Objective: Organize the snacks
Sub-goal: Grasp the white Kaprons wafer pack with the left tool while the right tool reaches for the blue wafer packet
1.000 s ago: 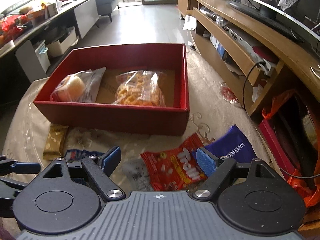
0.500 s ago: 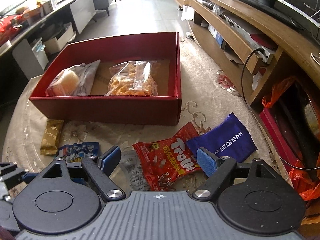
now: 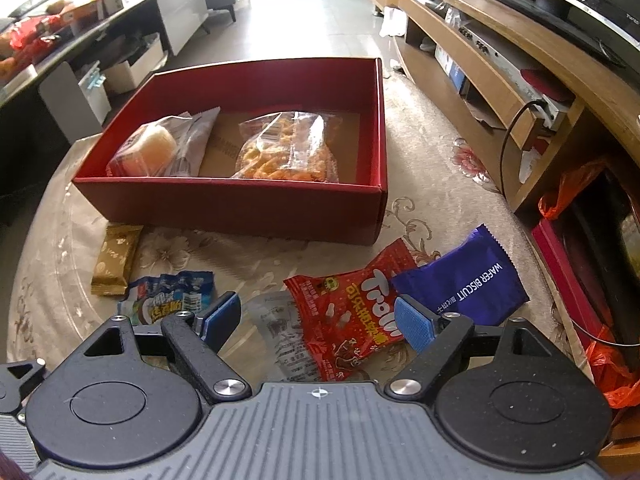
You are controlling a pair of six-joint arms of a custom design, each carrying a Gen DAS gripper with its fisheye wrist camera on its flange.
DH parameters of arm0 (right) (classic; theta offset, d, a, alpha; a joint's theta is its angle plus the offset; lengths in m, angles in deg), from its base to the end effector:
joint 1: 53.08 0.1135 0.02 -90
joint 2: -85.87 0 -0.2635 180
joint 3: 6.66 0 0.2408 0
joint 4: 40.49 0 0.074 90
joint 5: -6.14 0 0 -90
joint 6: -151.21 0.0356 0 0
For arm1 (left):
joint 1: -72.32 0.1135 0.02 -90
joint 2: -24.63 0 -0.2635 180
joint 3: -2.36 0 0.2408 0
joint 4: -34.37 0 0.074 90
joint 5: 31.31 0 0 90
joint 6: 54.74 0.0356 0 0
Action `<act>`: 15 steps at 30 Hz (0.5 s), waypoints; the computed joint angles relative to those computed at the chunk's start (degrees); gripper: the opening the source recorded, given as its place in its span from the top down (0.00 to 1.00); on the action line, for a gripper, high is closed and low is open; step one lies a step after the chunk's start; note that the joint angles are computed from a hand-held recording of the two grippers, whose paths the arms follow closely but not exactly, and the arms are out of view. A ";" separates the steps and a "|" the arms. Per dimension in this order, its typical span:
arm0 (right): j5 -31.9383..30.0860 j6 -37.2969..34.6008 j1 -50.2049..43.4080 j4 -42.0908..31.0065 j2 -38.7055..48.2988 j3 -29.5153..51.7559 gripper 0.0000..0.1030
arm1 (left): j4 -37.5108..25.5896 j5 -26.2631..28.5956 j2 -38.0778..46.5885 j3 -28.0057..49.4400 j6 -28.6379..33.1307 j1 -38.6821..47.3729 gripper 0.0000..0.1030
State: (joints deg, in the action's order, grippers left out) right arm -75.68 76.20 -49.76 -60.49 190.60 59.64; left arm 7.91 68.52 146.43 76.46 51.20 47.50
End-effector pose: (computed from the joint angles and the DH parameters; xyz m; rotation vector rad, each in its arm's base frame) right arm 0.3326 0.0142 0.1256 0.3136 2.5565 -0.0660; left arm 0.3157 -0.1527 0.0544 1.0305 2.6753 -0.2767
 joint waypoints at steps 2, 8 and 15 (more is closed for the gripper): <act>-0.27 -0.21 -0.33 -0.20 0.27 0.26 0.14 | 2.10 -1.55 -0.08 -0.98 -1.12 -0.96 0.23; -1.33 -1.19 -2.09 -0.83 0.50 0.89 0.14 | 3.87 -1.52 -1.21 -2.29 -1.92 -0.29 0.46; -2.47 -0.39 -7.30 -0.15 -2.16 -0.54 0.14 | 3.90 -0.70 -1.51 -2.49 -2.58 1.74 0.46</act>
State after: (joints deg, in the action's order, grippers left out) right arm -78.16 75.81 -57.05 -60.63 188.43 59.10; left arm 11.81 67.82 144.93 73.97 48.62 49.24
